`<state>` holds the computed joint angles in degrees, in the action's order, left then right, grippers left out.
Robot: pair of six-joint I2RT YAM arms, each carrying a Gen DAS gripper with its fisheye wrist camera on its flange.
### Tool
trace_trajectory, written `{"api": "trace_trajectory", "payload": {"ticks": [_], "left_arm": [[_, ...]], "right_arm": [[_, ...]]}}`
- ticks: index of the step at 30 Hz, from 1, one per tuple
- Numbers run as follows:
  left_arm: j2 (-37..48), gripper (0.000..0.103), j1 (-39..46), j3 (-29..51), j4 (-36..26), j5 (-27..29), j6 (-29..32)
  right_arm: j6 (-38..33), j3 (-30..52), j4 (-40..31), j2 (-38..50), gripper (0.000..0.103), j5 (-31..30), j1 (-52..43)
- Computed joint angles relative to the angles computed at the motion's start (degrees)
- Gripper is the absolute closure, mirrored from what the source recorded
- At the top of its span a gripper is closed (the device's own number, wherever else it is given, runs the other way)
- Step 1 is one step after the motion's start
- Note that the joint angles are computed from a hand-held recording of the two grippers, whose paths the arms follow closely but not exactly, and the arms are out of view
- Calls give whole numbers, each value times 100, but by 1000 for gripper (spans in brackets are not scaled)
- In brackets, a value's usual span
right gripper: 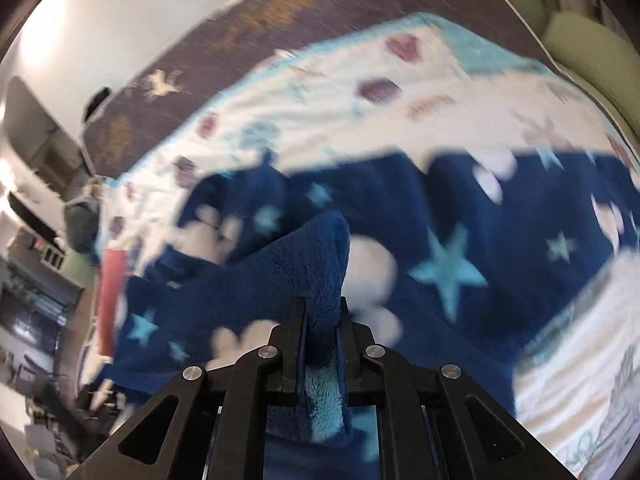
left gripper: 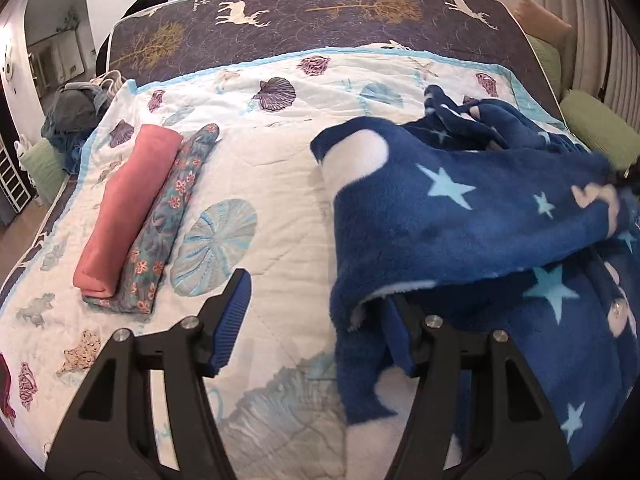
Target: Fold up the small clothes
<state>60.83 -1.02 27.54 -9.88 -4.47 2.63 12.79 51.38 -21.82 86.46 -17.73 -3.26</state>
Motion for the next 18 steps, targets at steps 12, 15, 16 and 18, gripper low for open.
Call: {"api": "trace_trajectory", "payload": {"ticks": [12, 15, 16, 18], "left_arm": [[-1306, 39, 361, 94, -998, 784, 119], [-1360, 39, 307, 340, -1177, 1124, -80], [-1192, 39, 182, 461, -1162, 1145, -183], [-696, 39, -279, 653, -880, 907, -438]], "right_arm": [[-263, -361, -219, -561, 81, -220, -361], [-406, -571, -293, -932, 79, -531, -302], [-547, -660, -326, -1087, 82, -766, -198], [-676, -770, -323, -1168, 85, -1226, 30]]}}
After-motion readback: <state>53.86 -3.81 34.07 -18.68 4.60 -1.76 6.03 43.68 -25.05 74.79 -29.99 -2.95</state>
